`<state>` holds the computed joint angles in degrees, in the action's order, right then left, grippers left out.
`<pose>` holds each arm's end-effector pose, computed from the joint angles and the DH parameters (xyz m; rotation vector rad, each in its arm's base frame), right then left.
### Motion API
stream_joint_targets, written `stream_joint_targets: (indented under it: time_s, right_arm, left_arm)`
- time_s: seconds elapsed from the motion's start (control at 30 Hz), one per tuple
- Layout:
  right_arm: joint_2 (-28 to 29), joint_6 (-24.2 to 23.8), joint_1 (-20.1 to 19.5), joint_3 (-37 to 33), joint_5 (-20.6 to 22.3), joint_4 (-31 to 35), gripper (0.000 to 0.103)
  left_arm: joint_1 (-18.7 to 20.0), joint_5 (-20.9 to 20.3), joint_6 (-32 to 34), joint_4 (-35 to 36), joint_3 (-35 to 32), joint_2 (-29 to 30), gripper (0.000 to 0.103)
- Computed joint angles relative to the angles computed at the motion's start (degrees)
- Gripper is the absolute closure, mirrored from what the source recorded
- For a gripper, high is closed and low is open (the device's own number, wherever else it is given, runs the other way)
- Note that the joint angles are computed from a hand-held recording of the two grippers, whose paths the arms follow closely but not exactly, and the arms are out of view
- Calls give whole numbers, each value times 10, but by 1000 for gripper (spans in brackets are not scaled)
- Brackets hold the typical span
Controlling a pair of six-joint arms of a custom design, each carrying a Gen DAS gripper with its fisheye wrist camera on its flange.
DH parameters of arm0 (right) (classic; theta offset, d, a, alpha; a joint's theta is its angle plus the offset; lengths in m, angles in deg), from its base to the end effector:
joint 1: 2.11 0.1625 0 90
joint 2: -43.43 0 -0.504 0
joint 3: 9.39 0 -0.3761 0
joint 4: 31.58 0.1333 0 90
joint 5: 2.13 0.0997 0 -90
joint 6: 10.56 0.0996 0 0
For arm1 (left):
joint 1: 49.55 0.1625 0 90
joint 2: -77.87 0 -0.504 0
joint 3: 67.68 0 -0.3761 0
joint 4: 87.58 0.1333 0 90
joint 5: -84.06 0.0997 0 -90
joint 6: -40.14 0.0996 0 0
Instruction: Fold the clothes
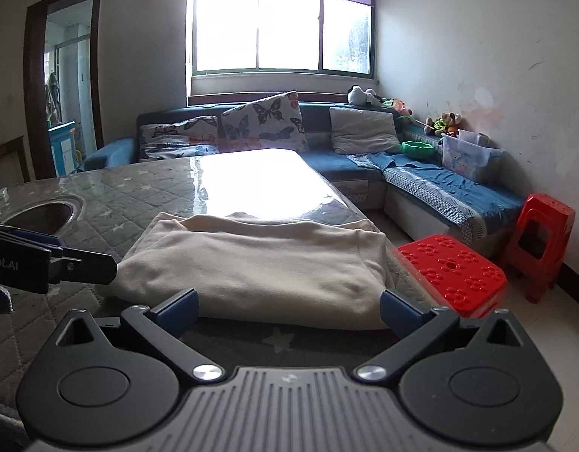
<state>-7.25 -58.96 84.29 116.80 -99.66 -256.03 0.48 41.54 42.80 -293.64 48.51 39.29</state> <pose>0.0855 -0.5560 0.2227 0.8131 -2.2015 1.1235 -0.2236 -0.5885 0.1187 0.5155 2.3072 -1.1008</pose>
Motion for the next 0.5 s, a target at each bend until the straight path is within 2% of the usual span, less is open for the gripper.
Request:
stream_joint_targets:
  time_s: [0.5]
  right_arm:
    - [4,3,10,43,-21,-64,0]
  left_arm:
    - [-19,22,-11,-39,49,-1,0]
